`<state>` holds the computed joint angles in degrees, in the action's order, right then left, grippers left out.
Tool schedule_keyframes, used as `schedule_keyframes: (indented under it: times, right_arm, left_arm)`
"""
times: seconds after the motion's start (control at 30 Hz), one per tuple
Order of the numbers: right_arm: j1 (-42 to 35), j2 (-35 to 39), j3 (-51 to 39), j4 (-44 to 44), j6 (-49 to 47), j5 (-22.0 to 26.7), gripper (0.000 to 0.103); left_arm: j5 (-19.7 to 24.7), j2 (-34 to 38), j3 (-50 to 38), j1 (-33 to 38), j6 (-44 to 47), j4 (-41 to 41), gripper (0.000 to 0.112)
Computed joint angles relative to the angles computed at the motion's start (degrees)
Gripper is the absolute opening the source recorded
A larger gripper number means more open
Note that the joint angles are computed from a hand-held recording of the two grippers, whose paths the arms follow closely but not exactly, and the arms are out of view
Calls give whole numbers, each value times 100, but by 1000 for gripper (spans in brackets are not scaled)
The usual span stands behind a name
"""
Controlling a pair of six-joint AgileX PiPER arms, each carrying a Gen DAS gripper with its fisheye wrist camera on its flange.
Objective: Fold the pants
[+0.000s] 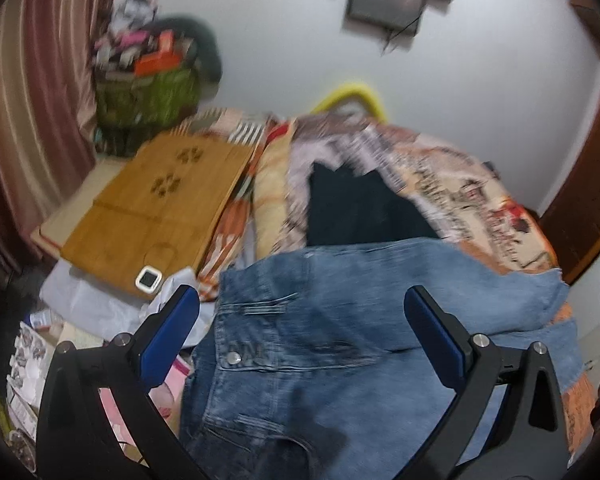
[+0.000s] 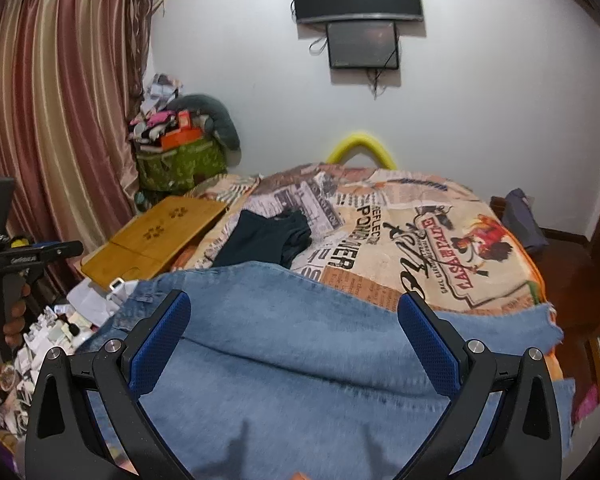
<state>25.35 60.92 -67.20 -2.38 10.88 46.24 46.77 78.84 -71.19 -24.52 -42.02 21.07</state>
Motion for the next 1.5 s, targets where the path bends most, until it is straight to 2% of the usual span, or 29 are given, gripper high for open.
schedule_keyframes:
  times: [0.17,0.33,0.47,0.57,0.67,0.73,0.8,0.9,0.97,1.1,1.17,1.2,1.23,1.33,1.43,1.5]
  right_arm:
    - [-787,959,-310,948,-1254,2,103]
    - [-1360,2019,-752,1581,-2169,193,102]
    - [-1516,2835,-1239,1818,-2529,486,100]
    - [-1478,3417,-1670,1889,-2713,709,95]
    - [-1387,3826,-1941,1934,-2811,770,90]
    - [-1372,4092,-2155,2045,-2942,894,81]
    - [-1325,4244,-2266,2048,-2952,962,77]
    - [-1229,4181,-2108,1938,-2920,732,76]
    - [-1225,4092,-1997,2008,-3045,714,68]
    - [-1121,4005,-1842,1849,-3104,640,49]
    - [-1080,3937,-1722,1779,-3146,583,38]
    - [-1073,3899,-1666,1760,-3165,552,29]
    - [-1077,3858,-1611,1781,-3226,546,15]
    - [-917,3738,-1481,1441,-2815,374,9]
    - [-718,3569,-1447,894,-2331,154,6]
    - [-774,3395,-1505,849,-2131,28,6]
  left_arm:
    - [-245,1095,-316,958,1025,-895,96]
    - [-209,2095,-821,1410,1696,-1497,82]
    - [47,3087,-1552,1645,2375,-2173,75]
    - [258,3698,-2030,1660,2446,-2211,72]
    - [237,4004,-2189,1652,2487,-2305,71]
    - [130,4070,-2183,1657,2673,-2442,68]
    - [33,4090,-2134,1619,2777,-2478,57]
    - [-8,4169,-2130,1690,2992,-2831,44]
    - [-117,4101,-2011,1650,2981,-2820,38]
    - [-159,3983,-1954,1455,2587,-2324,23]
    - [-122,3879,-1946,1343,2366,-2027,19]
    - [-113,3849,-1946,1305,2304,-1922,17]
    - [-100,3789,-1926,1253,2213,-1769,17]
    - [-78,3563,-1893,1085,1935,-1232,15]
    - [-76,3220,-1851,1012,1584,-801,14]
    - [-156,2872,-1730,1007,1452,-631,13]
